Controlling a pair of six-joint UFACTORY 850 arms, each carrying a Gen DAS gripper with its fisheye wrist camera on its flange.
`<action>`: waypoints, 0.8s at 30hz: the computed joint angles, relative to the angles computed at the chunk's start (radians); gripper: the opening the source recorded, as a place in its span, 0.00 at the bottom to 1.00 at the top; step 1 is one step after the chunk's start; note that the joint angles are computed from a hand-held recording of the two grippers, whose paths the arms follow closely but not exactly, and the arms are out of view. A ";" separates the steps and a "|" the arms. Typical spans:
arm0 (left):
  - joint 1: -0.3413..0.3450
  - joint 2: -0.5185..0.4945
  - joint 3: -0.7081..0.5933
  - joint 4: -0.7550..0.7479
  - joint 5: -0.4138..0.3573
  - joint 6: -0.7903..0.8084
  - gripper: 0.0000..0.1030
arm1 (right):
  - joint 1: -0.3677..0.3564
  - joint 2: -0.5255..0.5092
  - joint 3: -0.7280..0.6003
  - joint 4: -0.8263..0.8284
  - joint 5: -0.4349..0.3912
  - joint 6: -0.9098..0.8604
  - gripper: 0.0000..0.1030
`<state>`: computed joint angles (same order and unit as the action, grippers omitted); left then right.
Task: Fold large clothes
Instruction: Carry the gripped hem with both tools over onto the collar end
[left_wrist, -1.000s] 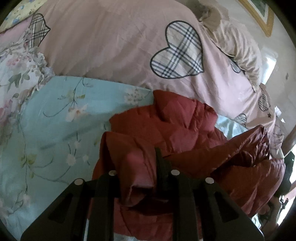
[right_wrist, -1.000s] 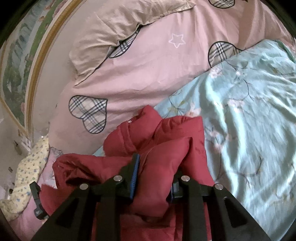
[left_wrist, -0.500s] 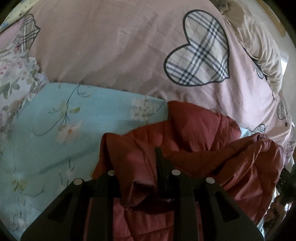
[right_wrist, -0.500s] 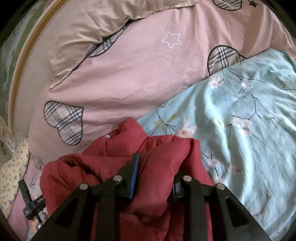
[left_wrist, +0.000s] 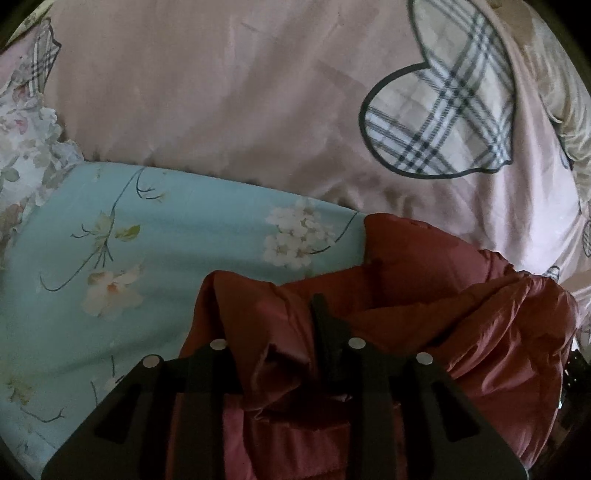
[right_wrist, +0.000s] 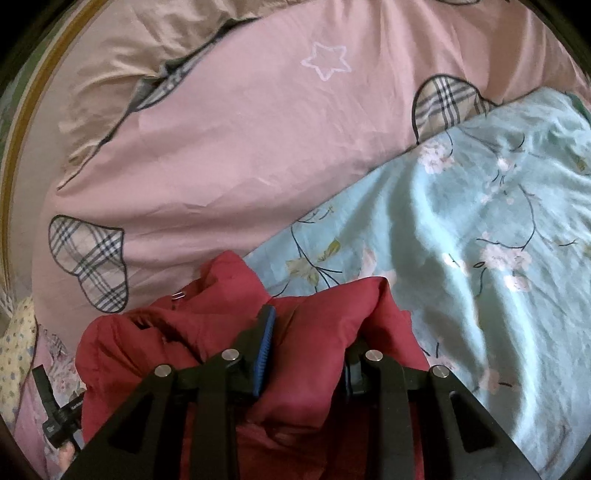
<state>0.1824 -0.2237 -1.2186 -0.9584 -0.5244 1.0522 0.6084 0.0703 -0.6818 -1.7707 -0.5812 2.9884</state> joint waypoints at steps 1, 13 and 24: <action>-0.005 -0.008 -0.010 0.011 0.002 -0.016 0.27 | -0.009 -0.008 -0.004 -0.009 0.008 0.010 0.28; 0.033 0.033 -0.005 0.006 -0.007 -0.004 0.80 | -0.058 -0.070 -0.030 -0.070 0.038 0.085 0.28; 0.116 0.274 0.235 -0.131 -0.236 0.298 0.81 | -0.053 -0.112 -0.084 0.038 0.021 -0.037 0.28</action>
<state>0.2980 0.0504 -0.9840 -1.0898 -0.7607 1.3502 0.5553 -0.0415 -0.7655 -1.7327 -0.5607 2.9518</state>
